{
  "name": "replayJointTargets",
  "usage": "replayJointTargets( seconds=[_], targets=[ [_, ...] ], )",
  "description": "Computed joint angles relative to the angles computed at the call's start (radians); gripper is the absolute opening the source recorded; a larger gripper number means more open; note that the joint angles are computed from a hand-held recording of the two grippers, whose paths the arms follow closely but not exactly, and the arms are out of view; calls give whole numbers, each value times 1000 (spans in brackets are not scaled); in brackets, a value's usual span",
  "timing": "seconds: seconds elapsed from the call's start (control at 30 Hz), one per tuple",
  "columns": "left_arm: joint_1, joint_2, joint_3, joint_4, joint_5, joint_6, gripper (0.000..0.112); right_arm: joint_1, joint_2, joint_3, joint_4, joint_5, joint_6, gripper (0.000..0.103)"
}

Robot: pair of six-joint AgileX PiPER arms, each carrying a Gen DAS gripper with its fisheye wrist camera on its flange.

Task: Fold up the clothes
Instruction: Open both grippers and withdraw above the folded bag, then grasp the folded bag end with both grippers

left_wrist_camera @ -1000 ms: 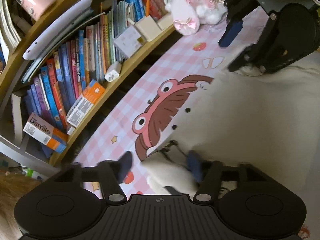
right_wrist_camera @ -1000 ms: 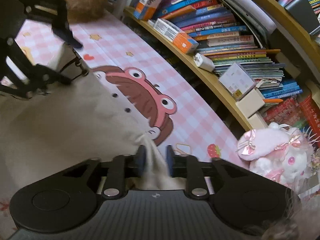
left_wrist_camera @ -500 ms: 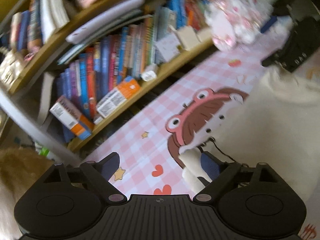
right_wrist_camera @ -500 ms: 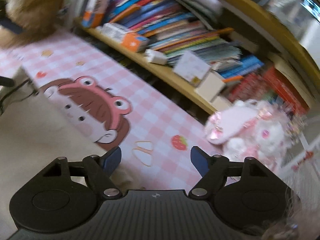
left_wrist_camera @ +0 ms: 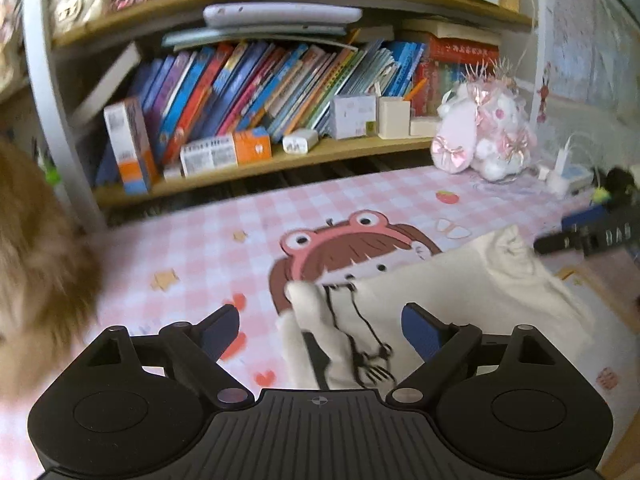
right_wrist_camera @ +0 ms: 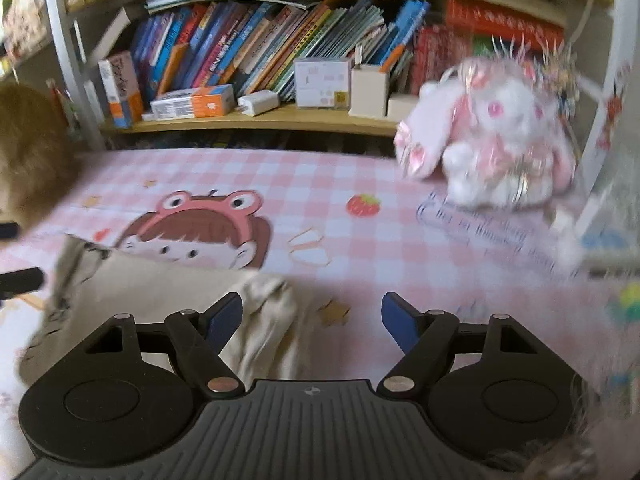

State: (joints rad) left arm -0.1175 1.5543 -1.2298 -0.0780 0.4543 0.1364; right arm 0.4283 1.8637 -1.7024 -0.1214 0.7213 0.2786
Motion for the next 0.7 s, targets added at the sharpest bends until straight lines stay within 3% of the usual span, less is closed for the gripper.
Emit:
replayJointTargets(
  seconds=[0.13, 0.33, 0.4, 0.47, 0.5, 0.53, 0.7],
  targets=[
    [25, -19, 45, -126, 0, 59, 90, 15, -34, 82, -13, 4, 50, 75],
    [58, -20, 77, -271, -10, 140, 89, -2, -62, 138, 103, -11, 94, 75],
    [78, 1, 65, -321, -1, 143, 81, -1, -62, 136, 106, -21, 107, 74],
    [95, 24, 54, -369, 10, 143, 56, 0, -48, 121, 85, -11, 142, 66],
    [103, 36, 49, -392, 16, 143, 44, -8, -33, 106, 99, 8, 144, 54],
    [110, 47, 44, -413, 23, 147, 42, -18, -18, 91, 118, 29, 143, 38],
    [125, 93, 26, -491, 60, 193, 39, -99, -4, 133, 353, 0, 78, 29]
  ],
)
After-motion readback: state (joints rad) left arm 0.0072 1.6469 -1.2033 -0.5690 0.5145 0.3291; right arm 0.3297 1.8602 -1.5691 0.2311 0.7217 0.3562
